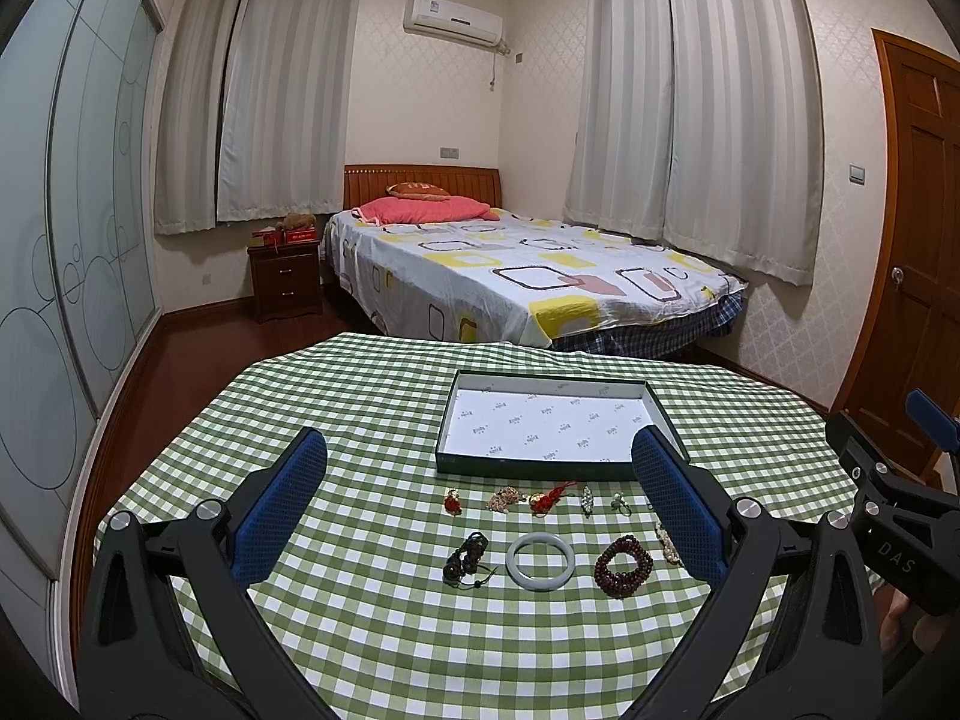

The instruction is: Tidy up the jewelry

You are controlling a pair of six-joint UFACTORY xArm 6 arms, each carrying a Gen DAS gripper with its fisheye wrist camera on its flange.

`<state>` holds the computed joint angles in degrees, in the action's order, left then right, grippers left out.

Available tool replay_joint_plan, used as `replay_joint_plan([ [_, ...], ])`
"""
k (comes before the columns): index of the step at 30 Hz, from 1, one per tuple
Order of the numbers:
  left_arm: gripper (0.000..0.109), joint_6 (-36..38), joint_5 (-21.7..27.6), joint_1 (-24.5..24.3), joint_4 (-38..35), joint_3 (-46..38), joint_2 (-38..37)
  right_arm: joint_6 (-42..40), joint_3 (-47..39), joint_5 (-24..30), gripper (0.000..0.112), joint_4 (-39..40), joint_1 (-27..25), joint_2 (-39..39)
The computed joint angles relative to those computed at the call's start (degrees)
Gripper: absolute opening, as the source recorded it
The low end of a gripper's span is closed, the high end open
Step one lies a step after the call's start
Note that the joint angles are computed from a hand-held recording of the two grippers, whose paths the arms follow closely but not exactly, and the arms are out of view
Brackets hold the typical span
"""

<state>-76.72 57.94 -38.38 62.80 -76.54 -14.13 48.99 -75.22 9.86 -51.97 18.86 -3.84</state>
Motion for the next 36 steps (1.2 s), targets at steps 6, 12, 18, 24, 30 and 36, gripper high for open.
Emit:
replay_joint_plan([
  [6, 0.099, 0.0, 0.0, 0.0, 0.0, 0.0, 0.0, 0.2, 0.0, 0.0, 0.097, -0.2, 0.0, 0.0],
  [12, 0.099, -0.3, -0.2, 0.0, 0.2, 0.3, 0.0, 0.4, 0.0, 0.0, 0.097, -0.4, 0.0, 0.0],
  [18, 0.099, -0.7, -0.3, -0.1, 0.3, 0.9, -0.2, 0.1, -0.1, 0.0, 0.097, -0.1, 0.1, 0.2],
  [24, 0.099, -0.9, -2.1, 1.0, -0.5, 2.0, 0.0, -2.0, -0.1, -0.9, 0.097, 2.6, -0.1, 1.2],
  [30, 0.099, 0.6, -6.8, 5.3, -5.2, 3.8, 1.3, -9.7, 0.3, -2.1, 0.097, 10.7, -0.2, 4.6],
  [36, 0.099, 1.7, -11.2, 9.5, -8.5, 5.4, 4.3, -11.2, -0.5, -3.4, 0.097, 11.9, -0.9, 9.0],
])
